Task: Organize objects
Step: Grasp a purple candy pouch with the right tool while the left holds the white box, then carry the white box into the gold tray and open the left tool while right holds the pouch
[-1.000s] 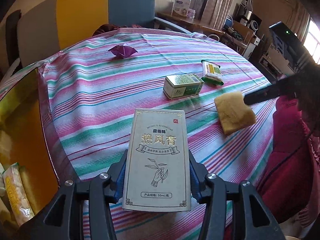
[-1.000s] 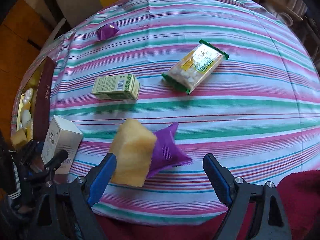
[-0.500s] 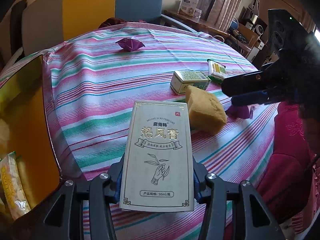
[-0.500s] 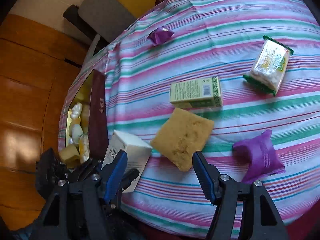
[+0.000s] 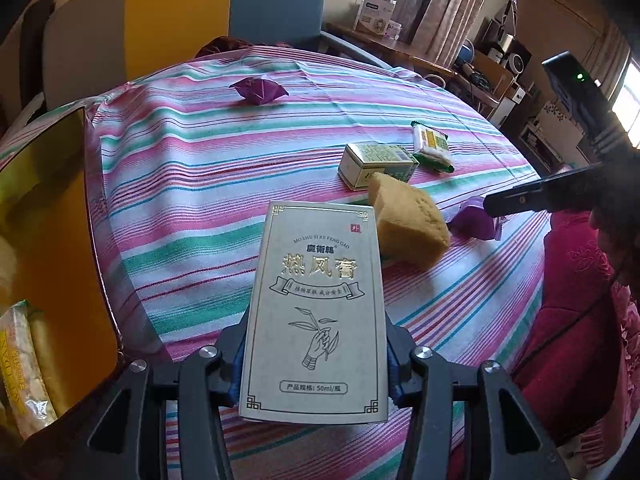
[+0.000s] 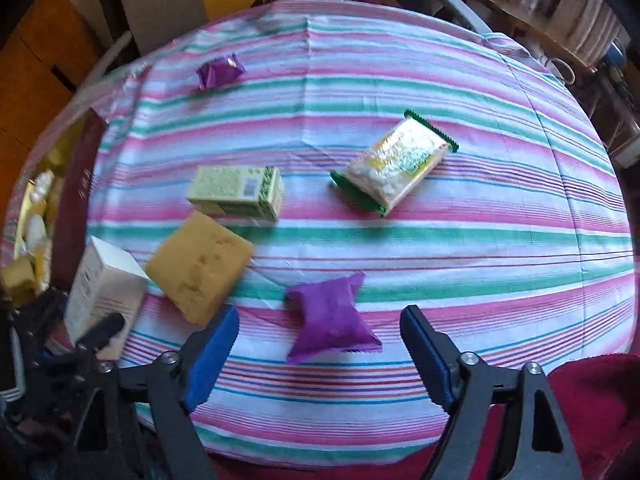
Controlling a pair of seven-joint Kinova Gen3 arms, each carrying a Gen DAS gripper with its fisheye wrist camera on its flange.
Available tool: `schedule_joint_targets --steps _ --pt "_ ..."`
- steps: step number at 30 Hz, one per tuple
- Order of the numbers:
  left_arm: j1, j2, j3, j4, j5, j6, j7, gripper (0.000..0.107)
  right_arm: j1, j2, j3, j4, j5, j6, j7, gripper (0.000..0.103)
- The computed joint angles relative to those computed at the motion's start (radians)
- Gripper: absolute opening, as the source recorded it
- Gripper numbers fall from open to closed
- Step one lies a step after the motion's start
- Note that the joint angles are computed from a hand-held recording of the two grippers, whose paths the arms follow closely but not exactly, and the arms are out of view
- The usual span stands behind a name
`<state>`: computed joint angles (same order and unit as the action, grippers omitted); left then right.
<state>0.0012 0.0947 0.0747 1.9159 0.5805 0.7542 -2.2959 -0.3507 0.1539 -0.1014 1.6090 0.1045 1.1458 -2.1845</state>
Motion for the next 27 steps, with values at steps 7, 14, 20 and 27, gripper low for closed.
schedule_joint_targets --steps 7,14,20,27 --pt "0.001 -0.006 0.0 0.007 0.001 -0.009 -0.003 0.051 0.012 0.068 0.012 -0.009 -0.011 0.009 -0.024 0.084" --pt "-0.037 -0.059 -0.027 0.033 0.153 0.021 -0.148 0.051 -0.003 0.119 0.018 -0.03 -0.007 0.037 0.02 0.047" --pt "-0.056 -0.095 -0.072 0.031 0.207 0.058 -0.18 0.051 0.012 0.09 0.025 -0.003 -0.021 -0.002 0.012 0.047" --pt "-0.111 -0.102 -0.125 0.003 0.19 0.098 -0.103 0.051 0.022 0.067 0.024 0.015 -0.025 -0.032 0.005 0.047"
